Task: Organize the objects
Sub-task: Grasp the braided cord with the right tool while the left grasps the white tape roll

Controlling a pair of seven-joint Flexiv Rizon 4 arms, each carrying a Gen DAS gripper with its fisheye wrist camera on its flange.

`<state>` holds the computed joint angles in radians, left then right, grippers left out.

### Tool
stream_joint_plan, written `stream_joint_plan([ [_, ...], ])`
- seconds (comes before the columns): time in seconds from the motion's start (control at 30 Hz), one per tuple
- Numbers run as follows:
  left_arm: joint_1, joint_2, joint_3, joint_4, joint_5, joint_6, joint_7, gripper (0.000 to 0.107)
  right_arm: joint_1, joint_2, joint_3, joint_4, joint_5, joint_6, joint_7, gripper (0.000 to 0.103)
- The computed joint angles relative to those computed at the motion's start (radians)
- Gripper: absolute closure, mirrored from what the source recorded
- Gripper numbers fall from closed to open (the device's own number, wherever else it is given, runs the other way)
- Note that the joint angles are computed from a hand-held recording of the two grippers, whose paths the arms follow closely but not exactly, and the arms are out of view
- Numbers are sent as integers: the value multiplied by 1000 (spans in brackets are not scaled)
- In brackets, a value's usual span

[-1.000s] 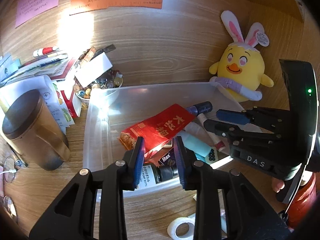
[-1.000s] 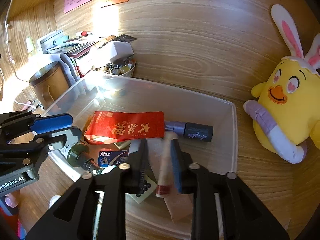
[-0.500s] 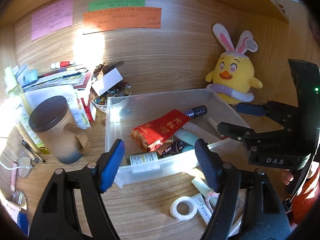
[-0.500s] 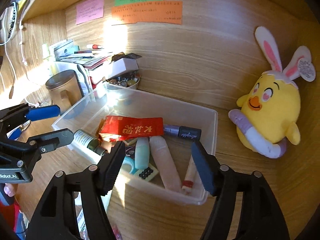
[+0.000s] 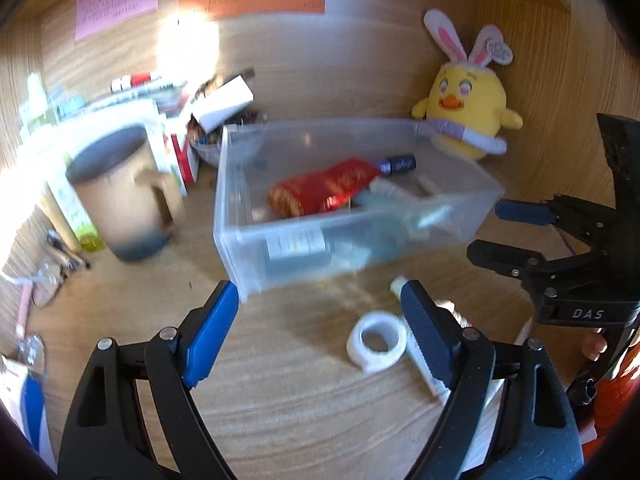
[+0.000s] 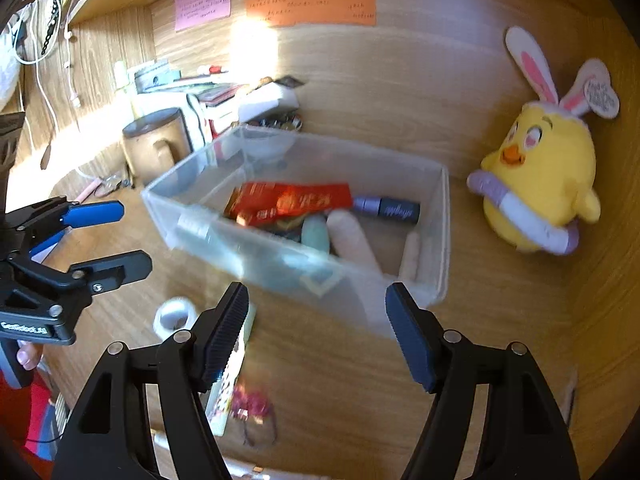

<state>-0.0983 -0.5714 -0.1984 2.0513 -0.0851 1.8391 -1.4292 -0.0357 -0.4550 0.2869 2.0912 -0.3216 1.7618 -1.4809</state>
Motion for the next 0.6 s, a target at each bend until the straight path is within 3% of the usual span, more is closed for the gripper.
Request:
stream_joint_plan([
  [0.27, 50, -28, -60, 19, 10, -37, -2, 23, -85, -22, 104, 38, 4, -31, -6, 35],
  [0.43, 91, -47, -116, 20, 24, -52, 9, 28, -174, -65, 224, 17, 0, -79, -39, 36],
  [0.6, 121, -51, -152, 27, 25, -72, 21, 37, -223, -104, 309, -29, 39, -154, -99, 60],
])
